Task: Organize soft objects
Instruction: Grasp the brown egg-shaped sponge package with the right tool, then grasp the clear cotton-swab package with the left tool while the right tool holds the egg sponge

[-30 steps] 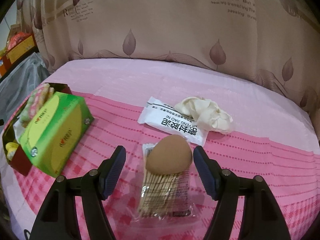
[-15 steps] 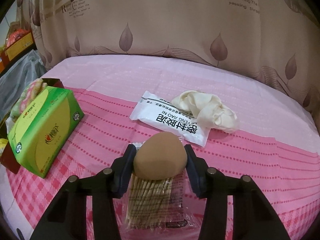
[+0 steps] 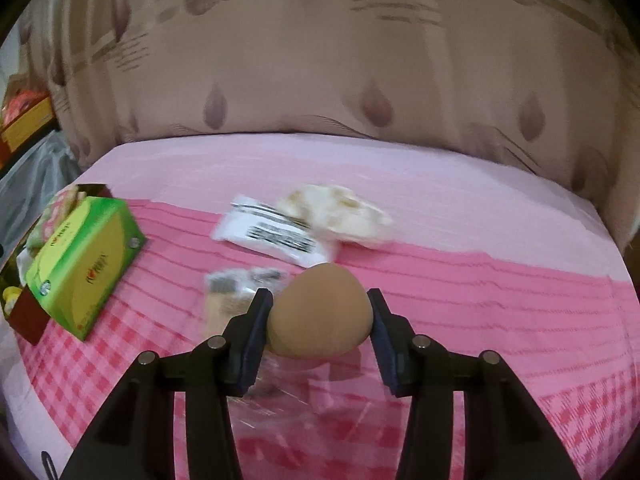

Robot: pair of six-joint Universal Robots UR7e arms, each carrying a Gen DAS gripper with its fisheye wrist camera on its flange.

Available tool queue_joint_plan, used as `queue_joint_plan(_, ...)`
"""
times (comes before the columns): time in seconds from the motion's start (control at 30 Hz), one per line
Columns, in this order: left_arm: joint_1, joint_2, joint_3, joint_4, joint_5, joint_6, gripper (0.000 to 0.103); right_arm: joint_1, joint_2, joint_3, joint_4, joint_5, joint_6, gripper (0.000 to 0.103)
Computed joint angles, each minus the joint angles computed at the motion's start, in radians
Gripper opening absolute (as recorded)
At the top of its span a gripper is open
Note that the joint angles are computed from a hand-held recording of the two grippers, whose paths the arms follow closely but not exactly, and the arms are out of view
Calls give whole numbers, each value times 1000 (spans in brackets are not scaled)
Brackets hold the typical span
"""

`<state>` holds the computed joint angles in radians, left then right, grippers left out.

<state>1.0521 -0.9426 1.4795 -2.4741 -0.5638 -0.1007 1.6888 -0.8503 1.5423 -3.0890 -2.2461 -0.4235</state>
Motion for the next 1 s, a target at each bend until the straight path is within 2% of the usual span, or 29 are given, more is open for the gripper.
queue_joint_plan(0.1, -28, 21, -16, 46, -86, 3, 50, -18, -34, 37, -13, -14, 11, 44)
queue_joint_plan(0.2, -53, 50, -39, 74, -179, 6, 57, -39, -73, 77, -24, -20, 25, 44)
queue_joint_plan(0.47, -113, 203, -181, 220, -374, -60, 58, -82, -137, 153, -33, -10, 67, 44)
queue_joint_plan(0.7, -145, 371, -344, 330, -456, -105, 58, -95, -152, 162, -11, 31, 105, 44)
queue_joint_plan(0.8, -158, 424, -390, 334, -471, -105, 58, -104, -161, 166, 1, 55, 121, 44)
queue_joint_plan(1.0, -172, 516, -484, 377, -431, -175, 58, -118, -177, 173, 22, 98, 157, 44)
